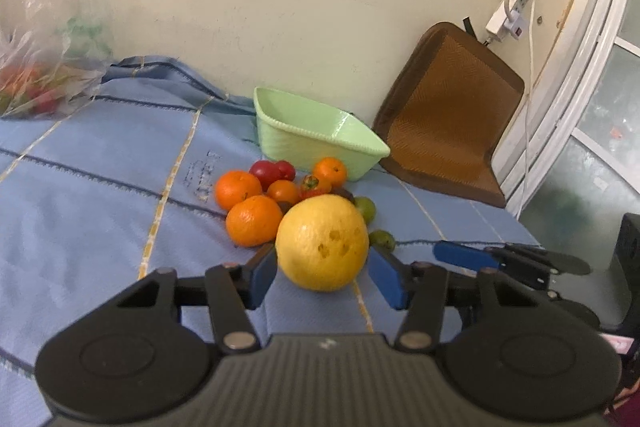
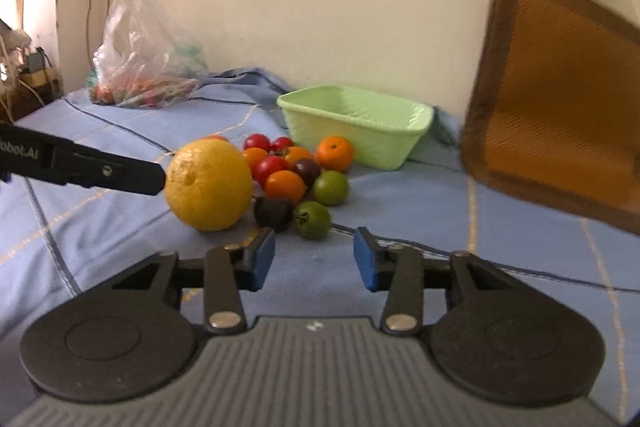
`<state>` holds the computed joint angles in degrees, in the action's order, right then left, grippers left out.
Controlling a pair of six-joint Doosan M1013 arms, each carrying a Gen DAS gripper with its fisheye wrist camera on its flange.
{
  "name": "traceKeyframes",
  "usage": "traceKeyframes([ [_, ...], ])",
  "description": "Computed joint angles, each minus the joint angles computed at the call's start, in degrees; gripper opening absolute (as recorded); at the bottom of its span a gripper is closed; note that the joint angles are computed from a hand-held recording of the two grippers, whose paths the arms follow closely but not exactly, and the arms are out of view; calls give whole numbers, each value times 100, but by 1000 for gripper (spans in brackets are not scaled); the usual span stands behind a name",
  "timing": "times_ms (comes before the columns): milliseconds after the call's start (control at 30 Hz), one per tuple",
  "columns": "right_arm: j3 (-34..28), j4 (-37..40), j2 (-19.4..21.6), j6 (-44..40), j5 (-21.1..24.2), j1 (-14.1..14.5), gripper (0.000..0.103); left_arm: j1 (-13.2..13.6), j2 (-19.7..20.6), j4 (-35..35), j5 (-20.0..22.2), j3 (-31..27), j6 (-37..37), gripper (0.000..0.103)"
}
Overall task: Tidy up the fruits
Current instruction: 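Reach the left tool to the large yellow grapefruit and grasp it, then carry the grapefruit with the left tool into the green basket and release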
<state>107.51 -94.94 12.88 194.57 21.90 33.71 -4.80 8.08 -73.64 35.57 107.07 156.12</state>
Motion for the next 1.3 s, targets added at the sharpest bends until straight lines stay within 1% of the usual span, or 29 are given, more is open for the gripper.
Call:
traceKeyframes([
  [67,52,-618,-46,485,-267,-31,46,-13,55,96,137,-92,-72,52],
  [133,84,-1595,-71,1258,-724,-118,47,-1,120,242,279,-197,-233,52],
  [167,72,-1884,-63,1361,-864,-129,48,0,152,331,321,-242,-340,52],
  [200,38,-1923,-32,1163,-906,-114,49,9,175,359,351,-266,-394,53],
  [233,-9,-1754,6,752,-921,-90,53,24,196,362,390,-292,-433,53],
  [267,-39,-1667,36,450,-925,-66,53,41,215,365,442,-316,-480,54],
  [300,-74,-1681,72,278,-933,-42,54,59,234,379,483,-339,-511,57],
  [367,-134,-1831,114,237,-1028,-53,58,68,264,517,495,-376,-650,62],
  [433,-254,-1945,179,212,-1126,-83,75,62,292,666,472,-405,-800,63],
  [467,-298,-2150,218,354,-1115,-80,76,69,325,706,534,-431,-860,61],
  [500,-363,-2193,267,329,-1146,-95,75,80,370,781,630,-475,-969,52],
  [533,-441,-1943,314,33,-1207,-124,72,81,401,838,705,-505,-1084,52],
  [567,-490,-1755,353,-176,-1296,-142,68,77,385,794,652,-483,-1073,51],
  [600,-488,-1822,349,-84,-1413,-158,66,67,368,847,632,-476,-1118,51],
  [633,-433,-2127,337,234,-1288,-124,66,66,351,890,655,-481,-1182,51],
  [700,-413,-2187,318,356,-1232,-108,65,77,303,843,733,-499,-1254,51],
  [767,-355,-2837,247,1213,-1197,-116,65,54,263,644,725,-575,-1021,51],
  [800,-315,-3314,199,1735,-1076,-120,65,20,268,600,701,-654,-972,51],
  [833,-301,-3559,170,1982,-924,-118,65,-22,296,561,670,-772,-923,51],
  [900,-339,-3852,156,2254,-569,-141,65,-134,440,582,604,-1116,-935,52],
  [933,-401,-3859,173,2283,-475,-180,65,-188,555,579,591,-1315,-948,52],
  [1000,-601,-3718,253,2318,-339,-314,65,-318,894,872,647,-1851,-1225,52],
  [1067,-901,-3054,393,2008,-422,-494,65,-434,1253,1374,775,-2392,-1704,52],
  [1133,-1255,-1797,579,1176,-642,-686,65,-538,1532,1791,848,-2767,-2219,52],
  [1167,-1399,-1197,670,678,-714,-764,65,-601,1613,1973,812,-2853,-2390,52],
  [1200,-1547,-459,771,53,-783,-843,65,-654,1681,2137,767,-2918,-2496,52],
  [1300,-1833,1202,1000,-1382,-857,-983,65,-777,1864,2504,630,-3065,-2687,52],
])
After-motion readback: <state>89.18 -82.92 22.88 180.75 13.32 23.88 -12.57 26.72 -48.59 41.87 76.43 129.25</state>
